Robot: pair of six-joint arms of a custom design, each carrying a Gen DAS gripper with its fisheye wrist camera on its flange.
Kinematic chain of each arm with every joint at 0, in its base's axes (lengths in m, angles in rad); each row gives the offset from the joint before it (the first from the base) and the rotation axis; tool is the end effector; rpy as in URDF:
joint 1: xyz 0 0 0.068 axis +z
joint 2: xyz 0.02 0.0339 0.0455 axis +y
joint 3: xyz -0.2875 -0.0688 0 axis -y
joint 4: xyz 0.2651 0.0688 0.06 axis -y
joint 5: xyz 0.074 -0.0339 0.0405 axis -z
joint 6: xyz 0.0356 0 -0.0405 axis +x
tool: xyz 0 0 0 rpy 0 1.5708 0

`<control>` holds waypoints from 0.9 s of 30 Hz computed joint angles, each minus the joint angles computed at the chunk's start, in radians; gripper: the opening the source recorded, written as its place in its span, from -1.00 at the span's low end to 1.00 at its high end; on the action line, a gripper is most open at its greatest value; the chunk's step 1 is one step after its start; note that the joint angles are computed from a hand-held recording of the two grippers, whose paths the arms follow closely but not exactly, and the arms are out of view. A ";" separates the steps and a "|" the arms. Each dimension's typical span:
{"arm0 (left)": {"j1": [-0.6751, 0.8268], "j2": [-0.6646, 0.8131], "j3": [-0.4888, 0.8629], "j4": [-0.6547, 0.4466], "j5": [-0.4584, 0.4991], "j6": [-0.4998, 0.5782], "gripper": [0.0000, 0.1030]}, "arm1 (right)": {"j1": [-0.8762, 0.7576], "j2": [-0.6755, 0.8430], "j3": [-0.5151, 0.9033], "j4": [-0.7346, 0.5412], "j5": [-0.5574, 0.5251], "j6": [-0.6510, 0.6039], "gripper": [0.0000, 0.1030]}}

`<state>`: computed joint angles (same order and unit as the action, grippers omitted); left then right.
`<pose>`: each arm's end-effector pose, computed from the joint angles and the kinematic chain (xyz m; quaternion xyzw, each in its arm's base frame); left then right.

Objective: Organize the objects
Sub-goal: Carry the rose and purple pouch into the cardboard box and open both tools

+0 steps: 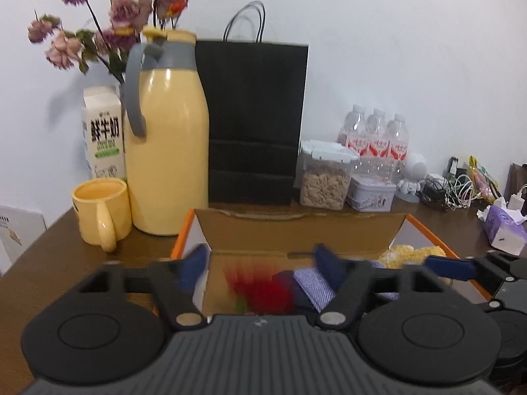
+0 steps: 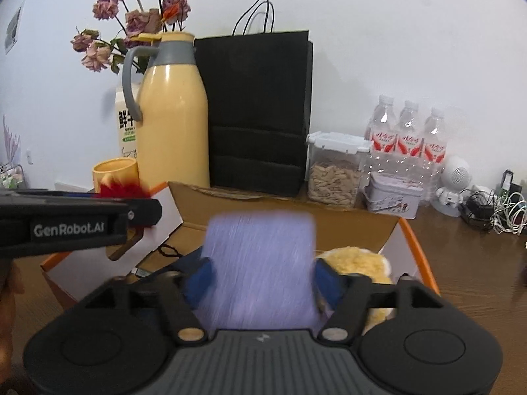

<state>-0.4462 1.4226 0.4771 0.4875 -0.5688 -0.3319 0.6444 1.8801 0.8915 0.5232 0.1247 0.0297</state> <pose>0.2560 -0.1012 0.1720 -0.1014 0.8222 0.0282 0.5594 0.3233 0.2374 0.1499 -0.2258 0.8195 0.1232 0.5120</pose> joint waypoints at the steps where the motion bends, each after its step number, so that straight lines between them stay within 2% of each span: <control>1: -0.013 -0.007 -0.013 0.024 -0.020 0.009 0.92 | 0.000 -0.008 -0.010 0.007 -0.003 -0.003 0.87; 2: -0.028 -0.017 -0.031 0.056 -0.043 0.018 1.00 | 0.002 -0.015 -0.019 0.012 -0.003 -0.007 0.91; 3: -0.037 -0.023 -0.041 0.079 -0.059 0.025 1.00 | 0.005 -0.020 -0.027 0.017 0.001 -0.011 0.99; 5: -0.054 -0.036 -0.051 0.097 -0.086 0.032 1.00 | 0.011 -0.028 -0.036 0.017 0.014 -0.019 1.00; 14: -0.072 -0.065 -0.049 0.072 -0.113 0.024 1.00 | 0.014 -0.050 -0.060 0.035 0.017 -0.024 1.00; 21: -0.116 -0.152 -0.042 0.013 -0.170 0.043 1.00 | 0.031 -0.113 -0.099 0.042 0.032 -0.060 1.00; 27: -0.172 -0.247 -0.030 -0.101 -0.237 0.033 1.00 | 0.044 -0.204 -0.157 0.030 0.054 -0.073 1.00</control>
